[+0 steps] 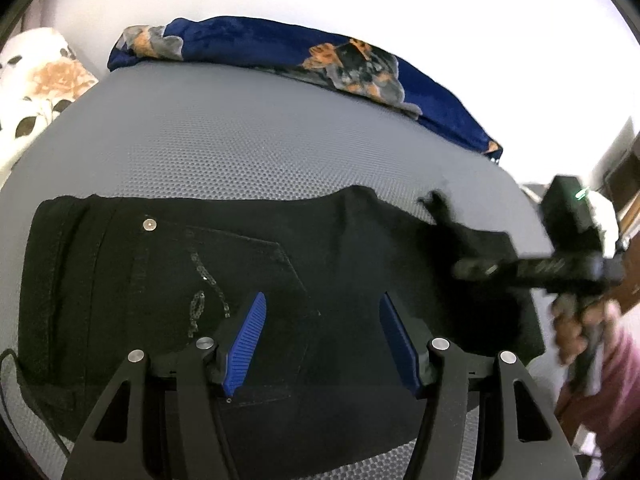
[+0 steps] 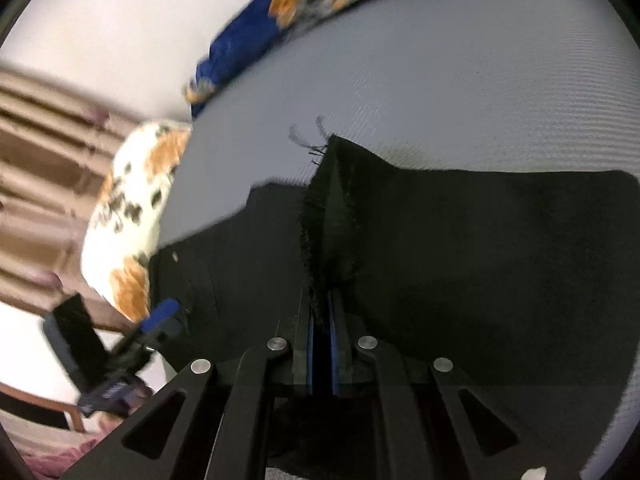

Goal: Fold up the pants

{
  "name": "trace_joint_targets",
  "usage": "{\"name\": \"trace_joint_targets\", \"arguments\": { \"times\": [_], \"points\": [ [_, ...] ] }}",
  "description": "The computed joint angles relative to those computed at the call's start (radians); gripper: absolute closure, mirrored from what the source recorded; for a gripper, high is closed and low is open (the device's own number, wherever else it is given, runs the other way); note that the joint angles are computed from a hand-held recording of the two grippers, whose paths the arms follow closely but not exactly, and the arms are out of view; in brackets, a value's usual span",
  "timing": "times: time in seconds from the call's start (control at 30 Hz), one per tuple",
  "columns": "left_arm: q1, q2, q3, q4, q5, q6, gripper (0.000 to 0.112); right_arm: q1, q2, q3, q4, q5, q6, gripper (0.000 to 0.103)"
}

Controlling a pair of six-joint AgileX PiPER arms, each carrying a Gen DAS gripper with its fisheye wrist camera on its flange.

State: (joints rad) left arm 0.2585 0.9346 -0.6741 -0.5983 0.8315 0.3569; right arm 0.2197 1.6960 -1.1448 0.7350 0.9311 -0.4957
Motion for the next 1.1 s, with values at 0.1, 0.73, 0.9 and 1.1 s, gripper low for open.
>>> {"name": "trace_joint_targets", "arguments": {
  "times": [0.1, 0.73, 0.9, 1.1],
  "points": [
    [0.085, 0.012, -0.007, -0.102, 0.061, 0.102, 0.052, 0.087, 0.022, 0.007, -0.061, -0.058, 0.043, 0.088],
    [-0.085, 0.39, -0.156, -0.372, 0.216, 0.232, 0.058, -0.197, -0.337, 0.308, 0.133, -0.167, -0.082, 0.061],
    [-0.12, 0.516, -0.207, -0.407, 0.203, 0.24, 0.071, -0.261, -0.326, 0.338, 0.182, -0.166, -0.146, 0.061],
    [-0.133, 0.568, -0.193, -0.462, 0.186, 0.263, 0.072, -0.28, -0.33, 0.349, 0.208, -0.183, -0.176, 0.061]
  ]
}}
